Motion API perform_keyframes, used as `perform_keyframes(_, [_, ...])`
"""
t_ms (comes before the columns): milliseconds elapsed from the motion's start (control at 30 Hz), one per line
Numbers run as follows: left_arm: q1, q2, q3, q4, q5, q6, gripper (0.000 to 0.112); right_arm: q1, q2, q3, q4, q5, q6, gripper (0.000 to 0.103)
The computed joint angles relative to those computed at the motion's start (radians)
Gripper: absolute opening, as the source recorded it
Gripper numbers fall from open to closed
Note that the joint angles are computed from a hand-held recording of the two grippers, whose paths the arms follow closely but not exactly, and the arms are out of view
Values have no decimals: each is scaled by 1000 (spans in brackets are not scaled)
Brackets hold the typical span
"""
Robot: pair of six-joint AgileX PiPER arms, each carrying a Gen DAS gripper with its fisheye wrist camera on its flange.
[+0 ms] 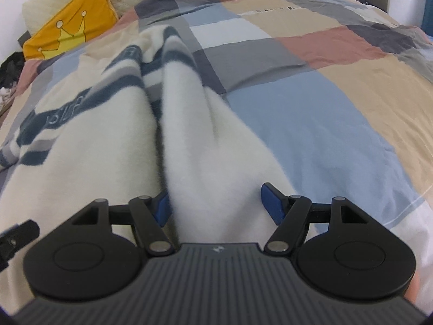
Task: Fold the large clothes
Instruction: 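Move the right gripper to the other sleeve cuff and grasp it, then pull the sleeve cuff outward from the sweater body with the right gripper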
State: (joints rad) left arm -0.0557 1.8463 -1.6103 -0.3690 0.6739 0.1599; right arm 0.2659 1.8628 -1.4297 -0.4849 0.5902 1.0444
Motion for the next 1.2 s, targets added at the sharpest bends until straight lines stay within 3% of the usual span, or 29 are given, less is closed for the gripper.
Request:
perform_keyframes(133, [17,-25,32,-65,2,28,53,-1,-35,39,-47,-14,77,21])
perform_keyframes(233, [25,-46,53,-90,-8,42,53,-11,-63,74,-93,-38,154,14])
perform_keyframes(400, [43,-61,68,-116,-7,51,53,-31,-94,108,-144,-72,252,12])
perform_keyframes(533, [56,-64,69,-131,1,40,53,-49,-96,76,-171,-46,249,11])
perform_keyframes(800, [72,-36,43,-146,29,22,53,-166,-55,-140,-68,55,-59,10])
perform_keyframes(933, [78,-16,24,-157,50,15,53,-257,14,-225,88,80,-272,11])
perform_keyframes(1133, [62,5,0,-117,54,-21,53,-393,25,-109,480,-30,-490,12])
perform_keyframes(1200, [58,18,-12,-107,61,-35,53,-403,7,-77,535,-47,-531,14])
